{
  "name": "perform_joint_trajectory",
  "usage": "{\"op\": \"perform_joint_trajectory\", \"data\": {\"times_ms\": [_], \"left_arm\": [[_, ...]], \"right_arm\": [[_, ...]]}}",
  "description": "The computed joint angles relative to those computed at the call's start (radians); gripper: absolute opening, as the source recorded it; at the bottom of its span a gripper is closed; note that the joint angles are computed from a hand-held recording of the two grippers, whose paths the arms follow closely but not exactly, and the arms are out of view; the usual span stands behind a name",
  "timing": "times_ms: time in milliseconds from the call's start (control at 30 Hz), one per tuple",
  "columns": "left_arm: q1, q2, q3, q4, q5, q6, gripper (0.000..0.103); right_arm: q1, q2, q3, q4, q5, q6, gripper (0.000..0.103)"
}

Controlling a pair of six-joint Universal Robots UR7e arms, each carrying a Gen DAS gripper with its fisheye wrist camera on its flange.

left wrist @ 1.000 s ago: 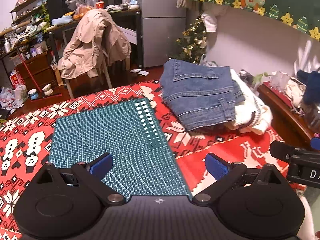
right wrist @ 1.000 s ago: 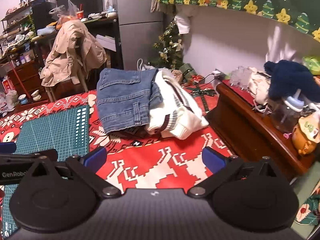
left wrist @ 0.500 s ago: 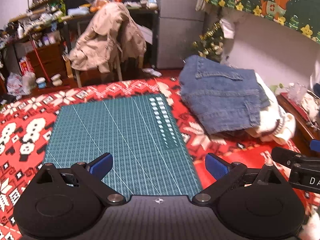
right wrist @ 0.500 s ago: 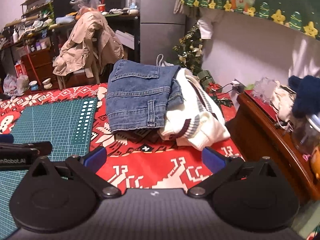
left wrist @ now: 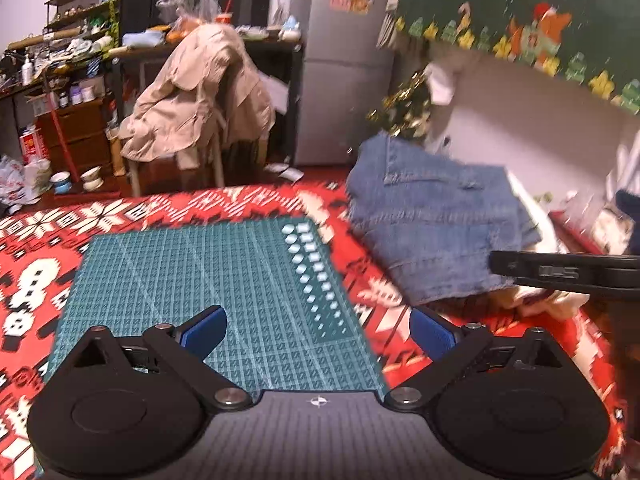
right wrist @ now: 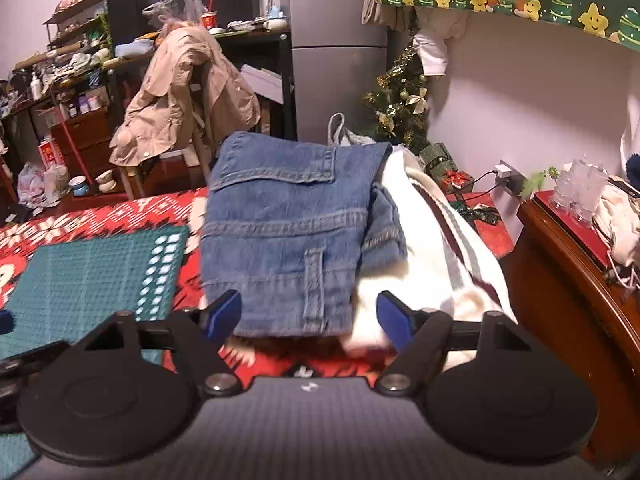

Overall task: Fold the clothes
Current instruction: 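Reach the right tool to the blue jeans and grasp the waistband, then lift the jeans with the right tool and drag them onto the green mat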

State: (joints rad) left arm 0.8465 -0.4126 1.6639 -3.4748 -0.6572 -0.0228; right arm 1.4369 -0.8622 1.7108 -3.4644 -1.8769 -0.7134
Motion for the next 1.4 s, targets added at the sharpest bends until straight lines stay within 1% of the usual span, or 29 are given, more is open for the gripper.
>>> {"op": "perform_joint_trajectory", "data": {"times_ms": [67,100,133,200,267,300,367,433,500,533,633,667,767,867,967,1133,1267,1400], "left_arm": [[0.008,-0.02,0.0,0.065,-0.017,-0.053,0.099],[0.013,-0.032,0.001,0.103,-0.027,-0.086,0.099],[0.018,-0.041,0.004,0.122,-0.039,-0.108,0.099],[0.028,-0.054,0.017,0.12,-0.071,-0.143,0.099],[0.03,-0.06,0.029,0.103,-0.073,-0.161,0.099],[0.031,-0.061,0.032,0.101,-0.069,-0.166,0.099],[0.032,-0.064,0.038,0.096,-0.06,-0.176,0.099],[0.034,-0.078,0.049,0.109,-0.066,-0.182,0.099],[0.036,-0.092,0.064,0.113,-0.071,-0.182,0.099],[0.033,-0.099,0.078,0.103,-0.066,-0.178,0.099],[0.02,-0.123,0.129,0.071,-0.046,-0.16,0.097],[0.015,-0.132,0.145,0.074,-0.041,-0.159,0.096],[0.003,-0.176,0.211,0.075,-0.023,-0.17,0.096],[-0.013,-0.222,0.282,0.069,0.004,-0.189,0.096],[-0.028,-0.274,0.355,0.071,0.042,-0.223,0.095],[-0.06,-0.36,0.47,0.088,0.091,-0.305,0.094],[-0.081,-0.412,0.542,0.113,0.13,-0.383,0.094],[-0.087,-0.454,0.591,0.159,0.126,-0.479,0.094]], "right_arm": [[-0.003,0.031,-0.051,0.034,-0.015,0.009,0.066],[-0.007,0.041,-0.07,0.058,-0.009,0.021,0.058],[-0.011,0.051,-0.09,0.082,-0.002,0.034,0.053],[-0.013,0.073,-0.119,0.097,-0.01,0.042,0.052],[-0.011,0.09,-0.138,0.106,-0.017,0.052,0.03],[-0.008,0.092,-0.132,0.091,-0.016,0.042,0.017],[-0.002,0.096,-0.118,0.062,-0.006,0.011,0.015],[0.003,0.072,-0.067,0.045,0.023,0.001,0.014],[0.009,0.04,-0.024,0.069,0.059,0.012,0.012],[0.012,0.024,-0.004,0.081,0.077,0.017,0.009],[0.028,-0.009,0.043,0.117,0.129,0.027,0.008],[0.038,-0.013,0.058,0.121,0.138,0.014,0.008],[0.071,-0.021,0.105,0.101,0.139,-0.023,0.007],[0.097,-0.033,0.152,0.106,0.145,-0.02,0.007],[0.12,-0.032,0.193,0.096,0.137,-0.041,0.007],[0.161,-0.062,0.294,0.113,0.153,-0.064,0.007],[0.19,-0.076,0.372,0.153,0.162,-0.055,0.007],[0.201,-0.08,0.433,0.175,0.165,-0.054,0.007]]}}
